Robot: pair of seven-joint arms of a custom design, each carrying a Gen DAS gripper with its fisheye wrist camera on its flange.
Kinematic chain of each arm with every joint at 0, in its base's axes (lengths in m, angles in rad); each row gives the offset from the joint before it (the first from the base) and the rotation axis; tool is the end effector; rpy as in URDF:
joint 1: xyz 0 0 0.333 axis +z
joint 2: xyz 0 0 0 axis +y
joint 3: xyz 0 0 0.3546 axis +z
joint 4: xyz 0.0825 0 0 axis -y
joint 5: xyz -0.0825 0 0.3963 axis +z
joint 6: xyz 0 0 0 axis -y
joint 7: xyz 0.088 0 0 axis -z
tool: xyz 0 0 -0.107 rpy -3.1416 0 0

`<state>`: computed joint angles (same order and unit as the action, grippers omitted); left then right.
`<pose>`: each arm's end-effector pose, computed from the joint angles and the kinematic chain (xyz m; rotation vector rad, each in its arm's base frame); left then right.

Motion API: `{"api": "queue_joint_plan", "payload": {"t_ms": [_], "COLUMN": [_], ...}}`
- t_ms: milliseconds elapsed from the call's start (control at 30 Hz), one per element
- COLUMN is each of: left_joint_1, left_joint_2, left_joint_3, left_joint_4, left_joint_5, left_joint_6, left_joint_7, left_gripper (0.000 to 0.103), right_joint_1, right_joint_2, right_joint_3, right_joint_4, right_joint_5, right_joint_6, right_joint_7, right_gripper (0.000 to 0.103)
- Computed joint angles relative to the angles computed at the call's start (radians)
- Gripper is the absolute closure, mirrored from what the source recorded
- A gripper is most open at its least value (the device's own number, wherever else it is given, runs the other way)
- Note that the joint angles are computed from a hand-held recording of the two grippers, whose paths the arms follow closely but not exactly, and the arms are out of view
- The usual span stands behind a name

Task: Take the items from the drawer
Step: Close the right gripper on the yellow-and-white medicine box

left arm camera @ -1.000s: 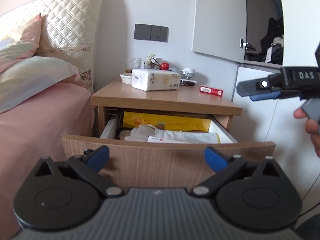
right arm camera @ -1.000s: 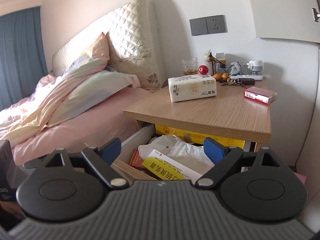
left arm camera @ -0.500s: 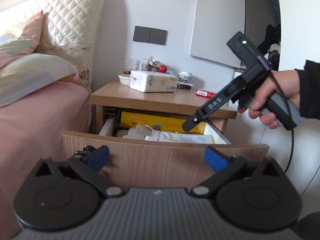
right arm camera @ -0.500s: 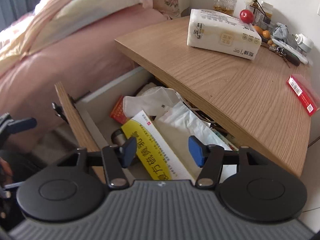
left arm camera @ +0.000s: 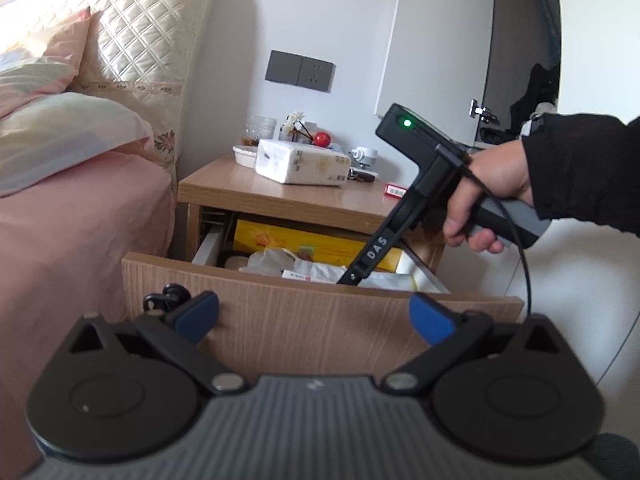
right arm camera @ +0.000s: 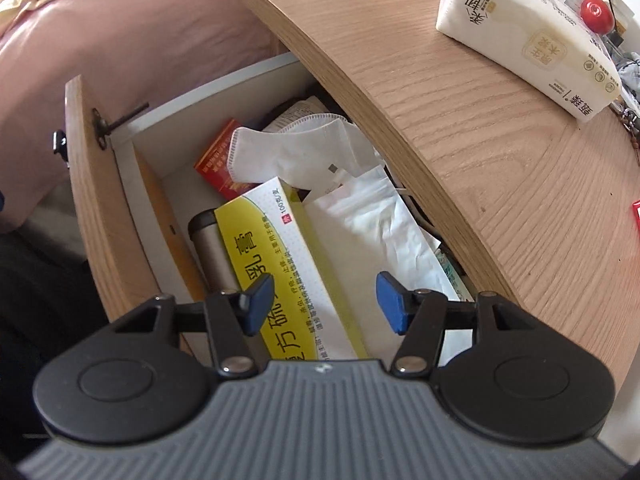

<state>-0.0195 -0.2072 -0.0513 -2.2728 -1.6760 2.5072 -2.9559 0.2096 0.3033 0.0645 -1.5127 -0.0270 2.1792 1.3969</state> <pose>0.5163 -0.0305 0.5150 -1.1282 2.0118 -1.5473 0.6848 0.1847 0.5622 -2.4198 1.5136 -0.3588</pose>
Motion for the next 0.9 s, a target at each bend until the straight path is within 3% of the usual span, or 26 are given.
{"api": "queue_joint_plan", "payload": {"t_ms": [433, 767, 900], "left_joint_1": [0.000, -0.005, -0.006], "left_joint_2": [0.007, 0.001, 0.003], "left_joint_3": [-0.001, -0.002, -0.002], "left_joint_4": [0.004, -0.001, 0.000], "left_joint_5": [0.028, 0.035, 0.041], "left_joint_6": [-0.005, -0.001, 0.001], "left_joint_7": [-0.028, -0.031, -0.037], "left_gripper": [0.000, 0.000, 0.000], "right_joint_1": [-0.032, -0.059, -0.057], "right_joint_2": [0.100, 0.149, 0.151], "right_joint_3": [0.024, 0.024, 0.020], "right_joint_4": [0.148, 0.232, 0.235], "right_joint_5": [0.111, 0.172, 0.166], "right_joint_6": [-0.187, -0.295, -0.304], "right_joint_7": [-0.123, -0.161, -0.164], "right_gripper": [0.044, 0.031, 0.030]}}
